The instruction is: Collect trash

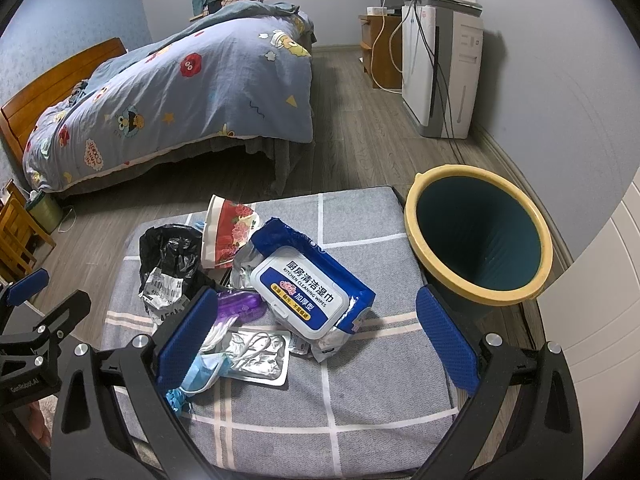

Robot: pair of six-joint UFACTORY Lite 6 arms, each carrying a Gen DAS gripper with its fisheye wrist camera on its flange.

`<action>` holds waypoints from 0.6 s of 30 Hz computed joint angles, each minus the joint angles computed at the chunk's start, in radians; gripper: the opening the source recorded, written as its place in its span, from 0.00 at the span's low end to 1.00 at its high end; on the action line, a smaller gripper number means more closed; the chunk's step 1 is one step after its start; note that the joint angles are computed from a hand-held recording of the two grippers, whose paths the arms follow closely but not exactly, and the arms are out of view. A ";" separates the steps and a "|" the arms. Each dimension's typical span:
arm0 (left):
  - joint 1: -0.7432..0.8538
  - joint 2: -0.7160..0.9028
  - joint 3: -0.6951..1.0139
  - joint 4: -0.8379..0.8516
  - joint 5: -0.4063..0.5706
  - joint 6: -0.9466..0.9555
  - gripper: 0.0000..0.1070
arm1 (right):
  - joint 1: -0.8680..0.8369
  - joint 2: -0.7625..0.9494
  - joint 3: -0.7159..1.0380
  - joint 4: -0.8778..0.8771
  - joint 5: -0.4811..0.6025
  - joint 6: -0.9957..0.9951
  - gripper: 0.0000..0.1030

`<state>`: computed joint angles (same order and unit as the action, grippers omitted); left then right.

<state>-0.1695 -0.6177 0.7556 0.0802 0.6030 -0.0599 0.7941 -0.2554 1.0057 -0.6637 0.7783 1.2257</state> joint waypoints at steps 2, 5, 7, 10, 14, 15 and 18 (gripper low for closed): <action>0.014 -0.012 -0.026 -0.008 -0.019 0.024 0.91 | -0.015 -0.003 -0.002 0.007 -0.006 -0.019 0.95; 0.061 0.009 -0.021 -0.087 -0.034 0.124 0.91 | -0.059 -0.026 -0.030 0.037 -0.044 -0.027 0.95; 0.065 0.037 0.013 -0.078 -0.032 0.117 0.91 | -0.146 -0.046 -0.051 0.137 -0.112 -0.114 0.95; 0.118 0.133 0.093 -0.176 -0.038 0.214 0.91 | -0.272 -0.029 -0.054 0.334 -0.186 -0.314 0.95; 0.144 0.282 0.200 -0.216 -0.079 0.269 0.91 | -0.329 0.091 0.021 0.449 -0.192 -0.518 0.95; 0.146 0.320 0.227 -0.214 -0.090 0.271 0.91 | -0.322 0.132 0.044 0.430 -0.192 -0.537 0.95; 0.176 0.446 0.306 -0.285 -0.110 0.351 0.91 | -0.294 0.227 0.089 0.427 -0.218 -0.610 0.95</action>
